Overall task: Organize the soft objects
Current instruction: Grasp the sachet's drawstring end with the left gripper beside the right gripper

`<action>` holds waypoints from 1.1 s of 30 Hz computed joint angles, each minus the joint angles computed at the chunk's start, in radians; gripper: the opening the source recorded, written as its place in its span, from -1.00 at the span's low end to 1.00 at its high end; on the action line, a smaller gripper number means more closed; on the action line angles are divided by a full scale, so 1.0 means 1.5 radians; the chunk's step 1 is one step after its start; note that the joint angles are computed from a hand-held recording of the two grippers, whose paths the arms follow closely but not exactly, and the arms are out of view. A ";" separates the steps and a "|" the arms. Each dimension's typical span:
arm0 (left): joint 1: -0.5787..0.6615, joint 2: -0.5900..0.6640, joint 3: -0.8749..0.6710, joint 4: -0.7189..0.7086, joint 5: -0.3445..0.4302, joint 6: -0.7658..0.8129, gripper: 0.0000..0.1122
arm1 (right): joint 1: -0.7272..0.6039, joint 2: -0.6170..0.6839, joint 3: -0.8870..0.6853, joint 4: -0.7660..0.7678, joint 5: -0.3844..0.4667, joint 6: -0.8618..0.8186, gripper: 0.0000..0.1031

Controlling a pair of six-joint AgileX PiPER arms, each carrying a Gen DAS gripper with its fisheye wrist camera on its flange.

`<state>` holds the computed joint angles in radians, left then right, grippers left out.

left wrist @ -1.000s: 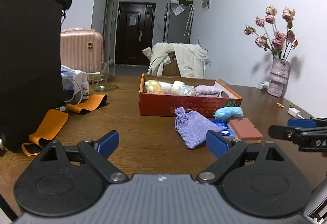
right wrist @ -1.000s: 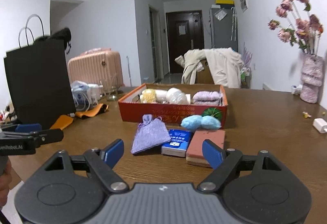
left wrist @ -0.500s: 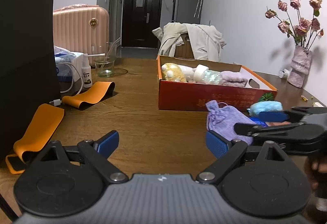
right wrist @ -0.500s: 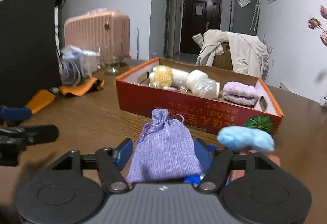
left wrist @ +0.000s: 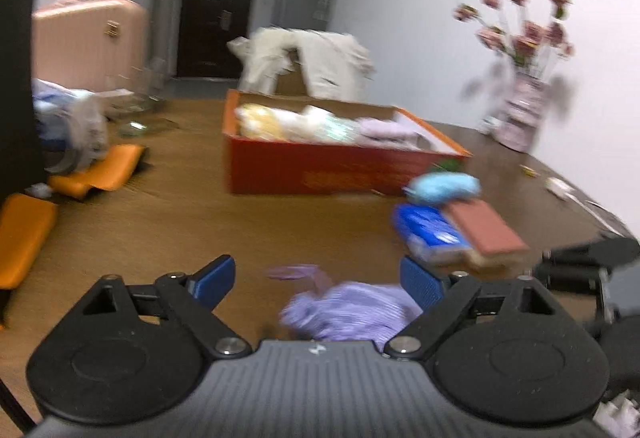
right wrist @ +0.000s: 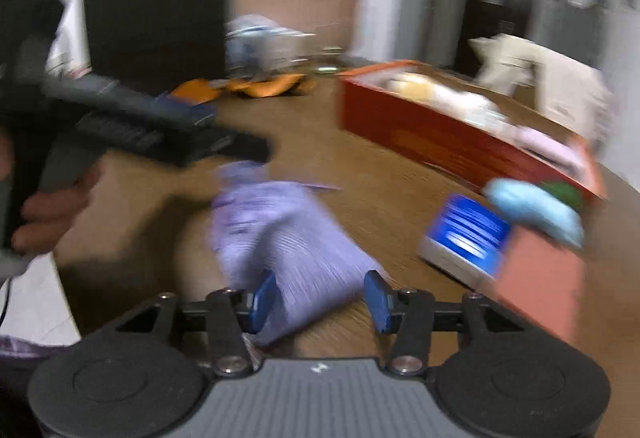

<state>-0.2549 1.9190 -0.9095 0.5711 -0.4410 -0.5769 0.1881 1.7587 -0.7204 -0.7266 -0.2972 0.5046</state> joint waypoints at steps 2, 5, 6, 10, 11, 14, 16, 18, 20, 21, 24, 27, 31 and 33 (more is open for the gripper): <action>-0.003 0.008 0.004 0.037 -0.012 -0.036 0.46 | -0.043 -0.022 0.046 0.005 -0.060 0.050 -0.06; -0.016 0.021 -0.006 0.003 0.030 -0.040 0.34 | -0.093 0.011 0.069 0.009 -0.170 0.159 -0.05; -0.016 0.020 0.001 -0.034 0.028 -0.015 0.34 | -0.092 0.011 0.069 0.013 -0.170 0.157 -0.05; 0.000 0.009 0.023 -0.018 0.011 -0.038 0.29 | -0.072 0.059 0.037 0.044 -0.199 0.165 -0.05; 0.002 0.010 0.017 0.006 0.019 -0.065 0.06 | -0.046 0.089 0.001 0.069 -0.182 0.181 -0.05; 0.005 0.020 0.012 0.026 0.025 -0.091 -0.49 | -0.027 0.104 -0.008 0.123 -0.182 0.134 -0.07; 0.010 0.019 0.017 0.041 0.020 -0.100 -0.54 | -0.020 0.114 -0.013 0.145 -0.189 0.126 -0.13; 0.011 0.017 0.026 0.027 0.016 -0.089 -0.54 | -0.028 0.121 -0.015 0.112 -0.206 0.162 -0.26; 0.011 0.017 0.030 0.020 0.014 -0.080 -0.55 | -0.042 0.127 -0.011 0.050 -0.232 0.220 -0.43; 0.011 0.017 0.033 0.019 0.010 -0.081 -0.56 | -0.044 0.127 -0.013 0.041 -0.231 0.227 -0.58; 0.008 0.014 0.038 0.012 0.008 -0.075 -0.58 | -0.059 0.124 0.000 -0.009 -0.258 0.272 -0.95; 0.005 -0.003 0.054 0.028 -0.007 -0.086 -0.66 | -0.043 0.097 0.040 0.051 -0.268 0.216 -0.98; -0.013 -0.029 0.075 -0.011 -0.020 -0.039 -0.67 | -0.034 0.046 0.095 0.105 -0.282 0.147 -0.98; -0.016 -0.035 0.080 -0.023 -0.018 -0.022 -0.68 | -0.040 0.039 0.102 0.106 -0.285 0.139 -0.85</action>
<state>-0.2794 1.8669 -0.7892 0.5368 -0.4685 -0.6094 0.1276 1.8169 -0.5680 -0.5675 -0.7244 0.7138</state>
